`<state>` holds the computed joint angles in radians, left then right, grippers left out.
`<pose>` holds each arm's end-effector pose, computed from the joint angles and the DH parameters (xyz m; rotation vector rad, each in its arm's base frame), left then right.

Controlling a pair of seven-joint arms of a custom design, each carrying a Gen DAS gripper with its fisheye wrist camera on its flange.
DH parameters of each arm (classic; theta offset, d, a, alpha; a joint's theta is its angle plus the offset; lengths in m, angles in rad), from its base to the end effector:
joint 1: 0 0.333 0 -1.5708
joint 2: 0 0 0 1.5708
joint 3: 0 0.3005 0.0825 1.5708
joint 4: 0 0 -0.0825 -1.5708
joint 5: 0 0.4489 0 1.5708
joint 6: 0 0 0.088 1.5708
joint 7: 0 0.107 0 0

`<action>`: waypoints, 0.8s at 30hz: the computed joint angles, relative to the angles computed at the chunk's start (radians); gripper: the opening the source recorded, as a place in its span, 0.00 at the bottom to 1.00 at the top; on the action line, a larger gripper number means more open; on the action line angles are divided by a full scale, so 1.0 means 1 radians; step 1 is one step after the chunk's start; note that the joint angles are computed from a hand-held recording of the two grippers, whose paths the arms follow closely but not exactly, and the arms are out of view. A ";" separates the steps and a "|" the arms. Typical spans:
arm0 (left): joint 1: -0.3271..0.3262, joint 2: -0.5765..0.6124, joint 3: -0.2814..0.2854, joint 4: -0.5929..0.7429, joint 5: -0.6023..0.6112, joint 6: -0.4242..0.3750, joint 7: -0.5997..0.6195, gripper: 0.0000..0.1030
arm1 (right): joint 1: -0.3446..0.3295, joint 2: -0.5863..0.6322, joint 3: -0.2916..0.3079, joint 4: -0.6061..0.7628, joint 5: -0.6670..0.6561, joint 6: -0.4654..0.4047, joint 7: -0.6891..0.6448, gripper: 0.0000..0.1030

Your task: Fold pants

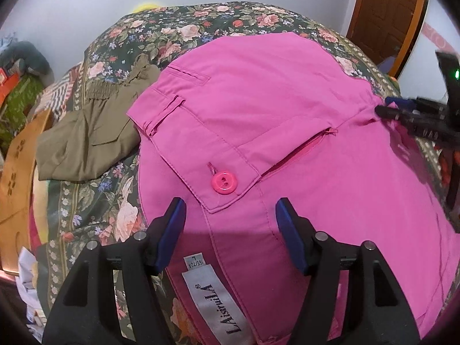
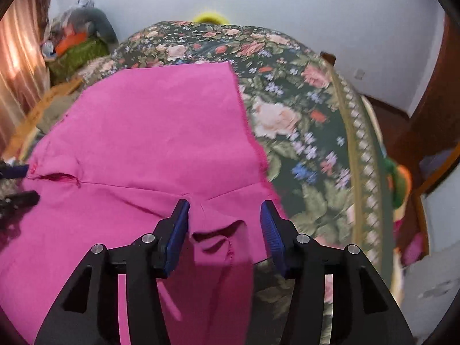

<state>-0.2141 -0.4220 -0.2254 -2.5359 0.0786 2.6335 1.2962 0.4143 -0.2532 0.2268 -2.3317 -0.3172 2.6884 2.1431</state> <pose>0.4609 -0.2174 0.4249 -1.7051 2.1470 -0.5583 0.4494 0.3516 0.4554 -2.0816 1.4988 -0.5011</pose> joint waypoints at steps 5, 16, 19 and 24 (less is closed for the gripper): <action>0.002 0.003 -0.004 0.002 0.018 -0.004 -0.010 0.63 | -0.036 -0.082 0.032 -0.021 -0.075 -0.003 0.129 0.45; 0.058 -0.058 -0.045 -0.007 0.114 0.016 -0.089 0.63 | 0.194 -0.146 -0.075 -0.122 0.331 0.093 -0.264 0.45; 0.111 -0.046 -0.084 0.012 0.215 -0.012 -0.142 0.63 | 0.116 -0.069 -0.029 -0.073 0.289 0.105 -0.220 0.41; 0.114 -0.005 -0.050 0.016 0.236 -0.019 -0.176 0.64 | 0.019 0.007 -0.007 -0.026 0.206 0.110 -0.085 0.39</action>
<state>-0.1004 -0.4266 -0.2756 -2.5198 0.3143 2.6147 1.1202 0.4334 -0.2467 0.2197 -2.3580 -0.1115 2.7988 2.0585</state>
